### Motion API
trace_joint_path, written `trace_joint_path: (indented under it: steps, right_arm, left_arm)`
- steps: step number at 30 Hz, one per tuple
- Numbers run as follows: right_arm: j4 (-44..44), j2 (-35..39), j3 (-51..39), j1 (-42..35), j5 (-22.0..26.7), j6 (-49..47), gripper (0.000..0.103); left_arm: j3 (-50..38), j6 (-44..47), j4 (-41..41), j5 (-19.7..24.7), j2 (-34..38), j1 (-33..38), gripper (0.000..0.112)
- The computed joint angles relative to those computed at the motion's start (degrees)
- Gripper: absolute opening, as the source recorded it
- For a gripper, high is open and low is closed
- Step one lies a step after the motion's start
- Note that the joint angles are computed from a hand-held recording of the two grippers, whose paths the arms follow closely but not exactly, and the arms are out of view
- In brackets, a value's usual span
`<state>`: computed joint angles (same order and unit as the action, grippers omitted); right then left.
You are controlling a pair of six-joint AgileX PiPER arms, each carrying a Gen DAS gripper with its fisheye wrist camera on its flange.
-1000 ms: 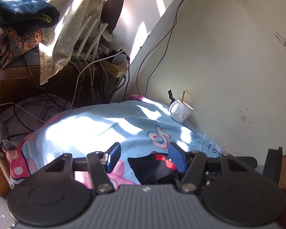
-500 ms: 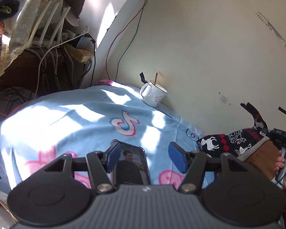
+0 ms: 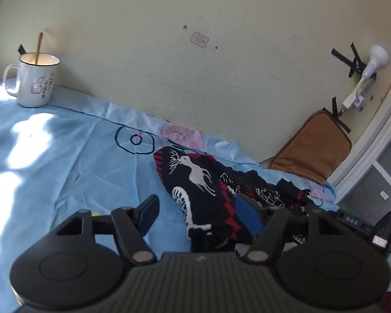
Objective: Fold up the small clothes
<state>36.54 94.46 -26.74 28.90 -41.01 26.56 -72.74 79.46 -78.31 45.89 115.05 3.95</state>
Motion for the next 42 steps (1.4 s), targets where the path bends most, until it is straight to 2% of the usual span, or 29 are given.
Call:
trace_joint_path:
  steps: [1, 3, 5, 6, 9, 10, 13, 15, 17, 19, 20, 21, 22, 23, 25, 28, 29, 31, 32, 33, 34, 35, 36, 37, 38, 39, 40, 41, 42]
  right_arm:
    - [3.1, -0.4, -0.69, -0.48, 0.57, -2.54, 0.067]
    - [7.81, 0.11, -3.92, -2.61, 3.8, -8.73, 0.067]
    - [9.32, 1.37, -8.44, -5.78, 9.44, -14.4, 0.066]
    - [8.83, 2.04, -10.43, -7.82, 12.43, -18.6, 0.066]
    - [15.99, 3.36, -15.18, -8.3, 14.76, -32.99, 0.066]
    - [19.4, 3.79, -16.39, -7.32, 13.78, -38.7, 0.066]
    - [28.07, 3.61, -18.82, -5.65, 14.89, -53.54, 0.067]
    - [34.99, 4.59, -19.71, -3.65, 14.14, -60.71, 0.067]
    - [39.27, 5.26, -18.81, -1.41, 12.61, -62.88, 0.067]
    - [41.55, 4.57, -17.75, 0.25, 11.84, -67.66, 0.067]
    - [44.49, 5.58, -18.1, 1.8, 9.55, -71.15, 0.066]
    - [45.24, 6.45, -18.17, 2.32, 8.66, -73.0, 0.056]
    - [43.92, 7.46, -18.01, 2.04, 8.91, -72.64, 0.04]
    - [41.62, 7.45, -17.28, 1.19, 9.59, -70.05, 0.014]
    - [35.2, 5.09, -13.99, 0.38, 6.91, -59.49, 0.014]
    - [23.9, -2.76, -5.98, 0.12, -2.84, -42.31, 0.013]
    - [21.0, -5.44, -2.59, 0.65, -7.4, -36.58, 0.013]
    - [14.91, -6.54, 3.65, 1.18, -16.65, -25.12, 0.013]
    - [13.65, -5.6, 5.41, 0.75, -18.29, -19.68, 0.013]
    - [11.07, -3.87, 6.36, -1.0, -17.64, -15.96, 0.014]
    - [6.53, -1.4, 7.16, -4.59, -14.71, -10.74, 0.014]
    - [1.0, -0.34, 7.4, -8.74, -9.64, -5.02, 0.014]
    - [-3.84, 0.43, 7.69, -12.05, -5.87, 0.71, 0.017]
    - [-7.79, 1.26, 8.4, -14.49, -4.38, 6.44, 0.018]
    - [-11.66, 1.38, 9.75, -16.28, -5.18, 12.09, 0.023]
    - [-13.36, 1.87, 10.69, -16.95, -6.96, 15.46, 0.038]
    - [-12.83, 2.17, 11.05, -16.71, -8.34, 16.54, 0.041]
    - [-10.48, 2.74, 10.58, -15.25, -9.17, 15.32, 0.038]
    - [-7.56, 3.06, 9.26, -14.22, -8.16, 11.82, 0.02]
  left_arm:
    - [-4.02, -4.0, 2.52, -1.84, 2.64, -2.62, 0.073]
    - [-11.23, -11.59, 8.06, -3.23, 7.53, -6.16, 0.071]
    - [-18.88, -20.16, 14.87, -4.08, 12.66, -9.56, 0.053]
    - [-20.21, -22.59, 17.28, -5.86, 13.48, -10.97, 0.036]
    - [-20.19, -20.03, 16.31, -9.45, 12.56, -12.54, 0.024]
    - [-19.74, -17.39, 13.34, -10.05, 11.46, -12.28, 0.023]
    - [-17.42, -8.26, 3.71, -9.38, 9.13, -10.82, 0.023]
    - [-16.42, -7.36, 4.86, -11.95, 8.65, -12.08, 0.024]
    - [-14.62, -7.53, 8.83, -16.45, 8.52, -14.09, 0.026]
    - [-12.26, -9.67, 13.54, -22.65, 8.27, -16.03, 0.033]
    - [-10.9, -8.53, 13.11, -24.43, 8.29, -16.3, 0.037]
    - [-10.21, -6.45, 11.07, -23.93, 8.55, -15.86, 0.044]
    - [-9.92, -5.45, 9.56, -22.49, 8.79, -15.15, 0.051]
    - [-9.56, -4.61, 7.86, -21.26, 8.9, -14.49, 0.054]
    - [-8.84, -2.64, 5.46, -19.98, 8.63, -13.53, 0.058]
    - [-8.76, -1.44, 3.61, -18.14, 8.31, -12.37, 0.063]
    - [-8.82, -1.34, 3.02, -17.29, 8.34, -12.13, 0.063]
    - [-9.46, -1.32, 2.35, -16.1, 9.19, -12.26, 0.063]
    - [-9.71, -1.8, 2.81, -16.15, 9.62, -12.57, 0.063]
    - [-9.9, -2.46, 3.68, -16.72, 10.02, -13.0, 0.063]
    - [-10.24, -4.03, 5.57, -17.78, 10.53, -13.65, 0.063]
    - [-10.15, -3.69, 5.74, -19.03, 11.02, -14.27, 0.063]
    - [-9.14, -1.06, 3.92, -20.25, 10.5, -14.67, 0.064]
    - [-8.78, 0.0, 3.53, -21.07, 10.41, -15.03, 0.064]
    - [-8.85, -0.25, 3.76, -21.03, 10.42, -15.0, 0.064]
    - [-9.06, -0.47, 3.8, -20.57, 10.56, -14.77, 0.064]
    - [-9.14, -0.46, 3.59, -20.09, 10.61, -14.46, 0.06]
    - [-9.15, -0.41, 3.36, -19.84, 10.6, -14.26, 0.054]
    - [-9.3, -0.37, 3.31, -18.62, 10.65, -13.83, 0.04]
